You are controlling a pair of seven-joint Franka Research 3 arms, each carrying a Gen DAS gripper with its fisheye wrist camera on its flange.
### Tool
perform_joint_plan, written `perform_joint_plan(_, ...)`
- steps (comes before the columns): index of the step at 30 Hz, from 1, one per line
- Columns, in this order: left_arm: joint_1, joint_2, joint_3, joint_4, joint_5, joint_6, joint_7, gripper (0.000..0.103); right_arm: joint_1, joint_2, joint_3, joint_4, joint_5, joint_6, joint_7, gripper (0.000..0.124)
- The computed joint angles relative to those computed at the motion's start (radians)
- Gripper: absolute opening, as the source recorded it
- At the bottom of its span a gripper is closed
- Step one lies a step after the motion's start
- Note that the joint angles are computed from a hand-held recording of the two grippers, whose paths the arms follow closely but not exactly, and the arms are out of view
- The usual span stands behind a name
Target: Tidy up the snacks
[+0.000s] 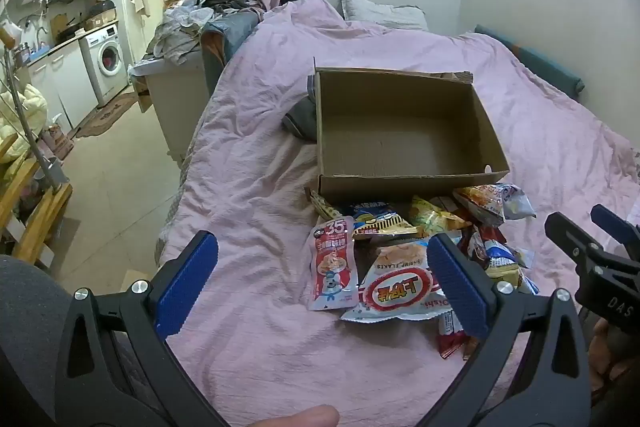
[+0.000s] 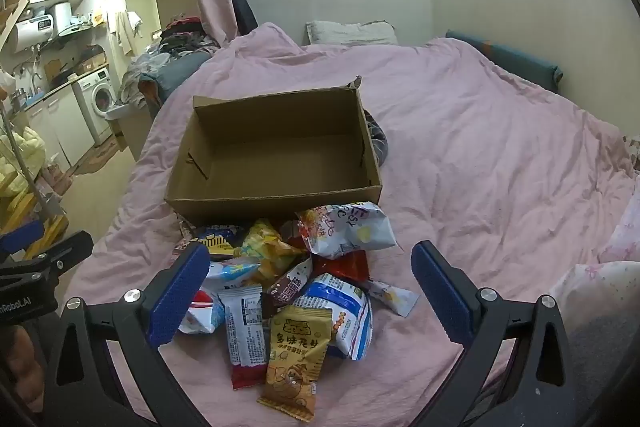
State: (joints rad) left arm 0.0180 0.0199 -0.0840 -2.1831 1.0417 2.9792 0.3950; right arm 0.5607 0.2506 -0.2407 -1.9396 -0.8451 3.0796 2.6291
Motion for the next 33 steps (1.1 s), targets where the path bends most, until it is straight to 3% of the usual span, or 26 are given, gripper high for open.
perform_joint_plan(12, 0.008, -0.013, -0.002, -0.020, -0.070, 0.012, 0.055, 0.103, 0.013, 0.002, -0.019, 0.004, -0.049, 0.006, 0.048, 0.103)
perform_joint_plan(33, 0.008, -0.010, -0.003, -0.019, -0.065, 0.010, 0.045, 0.103, -0.006, -0.002, 0.003, 0.008, -0.073, -0.002, 0.063, 0.103)
